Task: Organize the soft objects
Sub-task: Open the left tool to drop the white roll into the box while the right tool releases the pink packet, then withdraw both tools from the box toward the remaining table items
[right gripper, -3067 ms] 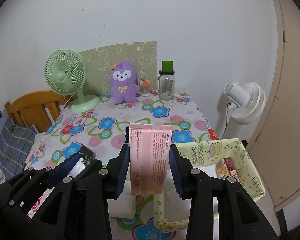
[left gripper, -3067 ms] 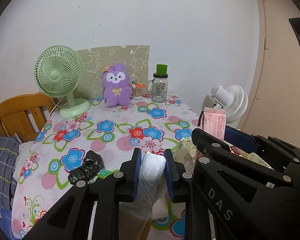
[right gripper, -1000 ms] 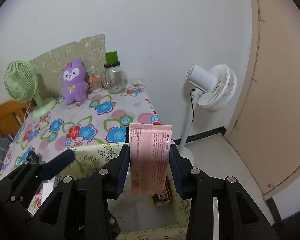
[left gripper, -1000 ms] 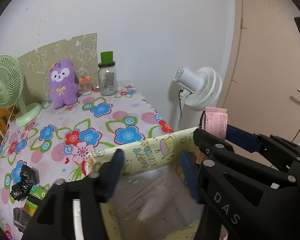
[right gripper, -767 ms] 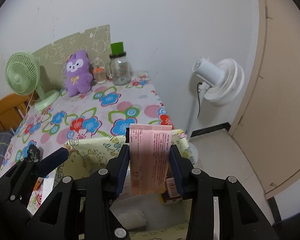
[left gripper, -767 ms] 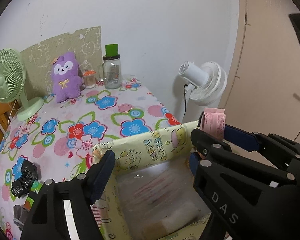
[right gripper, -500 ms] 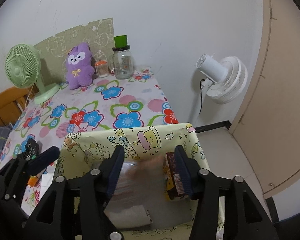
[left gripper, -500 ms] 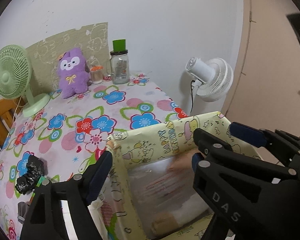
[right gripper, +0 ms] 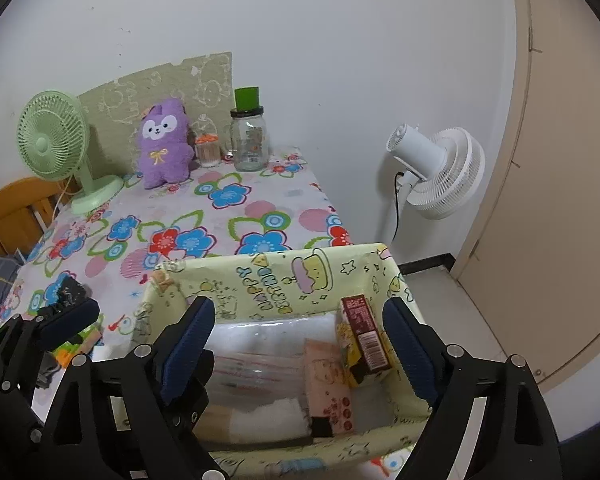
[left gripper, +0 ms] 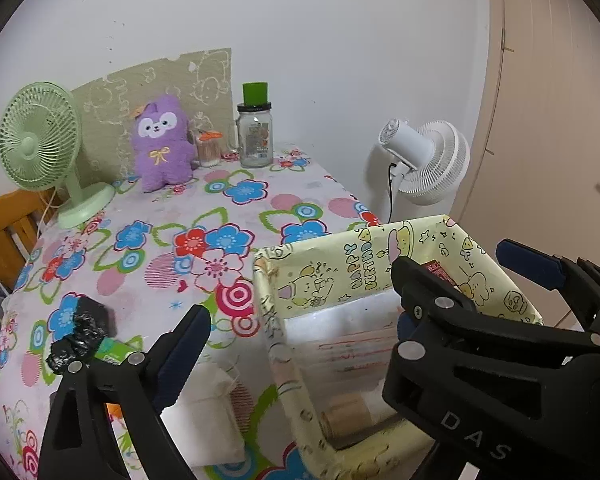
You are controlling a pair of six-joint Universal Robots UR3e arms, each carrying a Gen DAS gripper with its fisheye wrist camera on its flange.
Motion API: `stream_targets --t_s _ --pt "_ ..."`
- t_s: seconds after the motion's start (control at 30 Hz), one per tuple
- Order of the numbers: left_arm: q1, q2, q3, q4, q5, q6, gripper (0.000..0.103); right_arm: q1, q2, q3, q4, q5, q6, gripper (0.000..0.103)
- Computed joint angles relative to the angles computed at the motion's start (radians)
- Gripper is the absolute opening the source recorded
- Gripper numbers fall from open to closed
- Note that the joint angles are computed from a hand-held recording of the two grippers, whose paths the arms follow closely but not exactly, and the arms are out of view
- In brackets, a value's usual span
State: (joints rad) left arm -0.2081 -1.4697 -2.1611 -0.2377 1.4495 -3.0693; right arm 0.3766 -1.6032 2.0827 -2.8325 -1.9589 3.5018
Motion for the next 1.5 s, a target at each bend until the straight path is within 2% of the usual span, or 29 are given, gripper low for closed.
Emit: stream_targets --t_s 0.2,0.7,1.03,1.27,1.5 --pt "0.036 0.091 -0.06 -0.009 -0.025 0.023 0.097 0.076 -0.003 -0.015 0.013 -0.066 0.05 0.092" --pt "0.162 0.363 -0.168 -0.131 -0.104 0.116 0.097 0.243 0.011 -0.087 0.056 -0.178 0.156 0.096" --pt "0.309 0.572 -0.238 -0.273 -0.204 0.193 0.098 0.34 0.066 -0.152 0.068 -0.237 0.18 0.097" --pt "0.472 0.763 -0.277 -0.441 -0.315 0.29 0.098 0.394 0.105 -0.182 0.061 -0.265 0.219 0.099" --pt "0.728 1.018 -0.298 -0.75 -0.484 0.457 0.098 0.44 0.162 -0.215 0.042 -0.272 0.257 0.099"
